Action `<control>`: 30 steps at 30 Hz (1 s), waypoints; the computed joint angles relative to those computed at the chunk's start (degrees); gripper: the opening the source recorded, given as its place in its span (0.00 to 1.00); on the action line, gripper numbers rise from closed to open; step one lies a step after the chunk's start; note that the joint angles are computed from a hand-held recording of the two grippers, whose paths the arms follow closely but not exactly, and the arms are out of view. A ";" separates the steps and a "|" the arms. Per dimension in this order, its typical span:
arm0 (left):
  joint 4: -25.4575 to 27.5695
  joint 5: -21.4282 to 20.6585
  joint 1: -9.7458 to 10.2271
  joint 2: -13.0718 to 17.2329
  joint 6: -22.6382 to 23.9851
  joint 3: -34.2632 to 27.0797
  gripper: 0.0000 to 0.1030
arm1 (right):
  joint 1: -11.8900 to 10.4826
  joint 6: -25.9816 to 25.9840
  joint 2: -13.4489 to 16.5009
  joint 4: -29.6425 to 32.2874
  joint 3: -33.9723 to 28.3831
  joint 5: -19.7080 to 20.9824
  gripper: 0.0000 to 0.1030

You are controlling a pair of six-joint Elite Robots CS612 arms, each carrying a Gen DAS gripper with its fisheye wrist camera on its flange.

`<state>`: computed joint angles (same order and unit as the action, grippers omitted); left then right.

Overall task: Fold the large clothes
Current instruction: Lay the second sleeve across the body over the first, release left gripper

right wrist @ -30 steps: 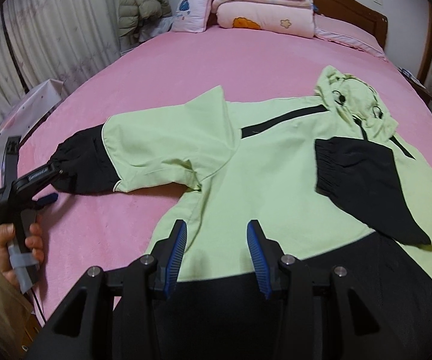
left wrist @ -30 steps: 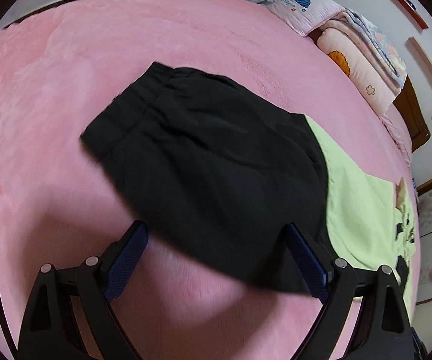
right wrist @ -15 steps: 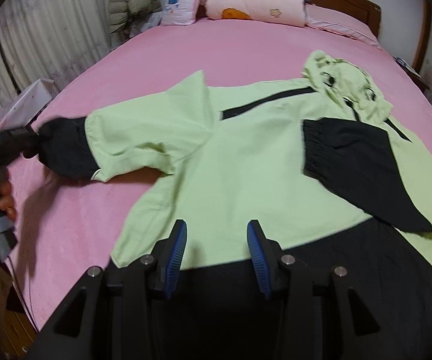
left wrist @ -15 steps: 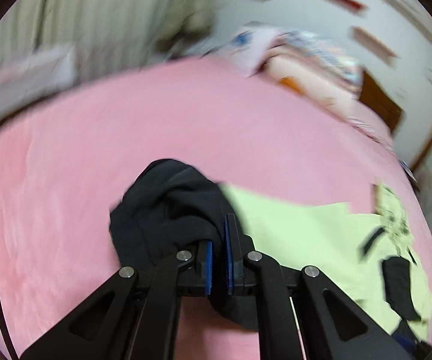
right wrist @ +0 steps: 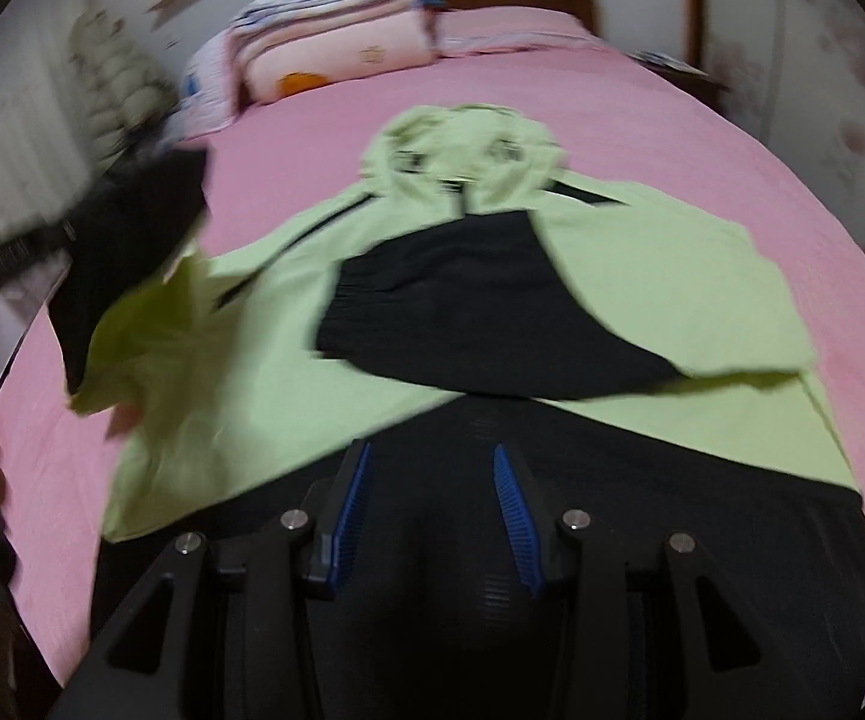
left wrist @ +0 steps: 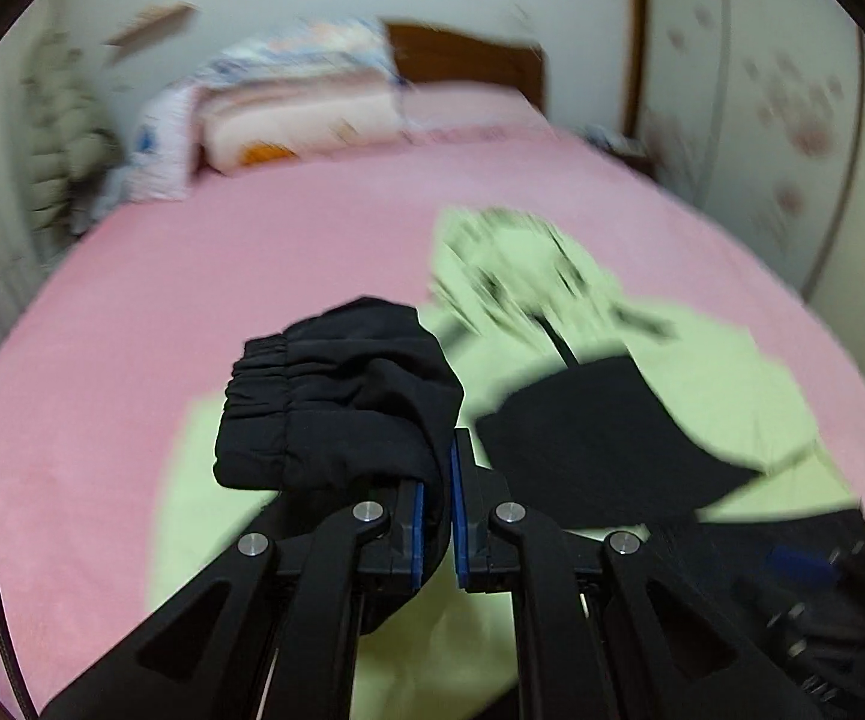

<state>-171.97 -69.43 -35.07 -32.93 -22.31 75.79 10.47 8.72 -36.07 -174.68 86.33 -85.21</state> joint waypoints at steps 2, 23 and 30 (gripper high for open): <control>6.12 -1.54 -0.85 2.61 1.27 -4.05 0.06 | -1.06 1.19 -0.15 0.16 0.85 -0.32 0.41; -0.80 -8.88 -2.71 -3.67 -0.21 8.61 0.81 | -2.39 -0.09 0.53 -1.01 0.46 3.85 0.41; -6.88 -12.32 -2.12 -5.31 -2.26 13.67 0.92 | -0.32 -6.24 0.58 -1.36 -2.15 6.43 0.41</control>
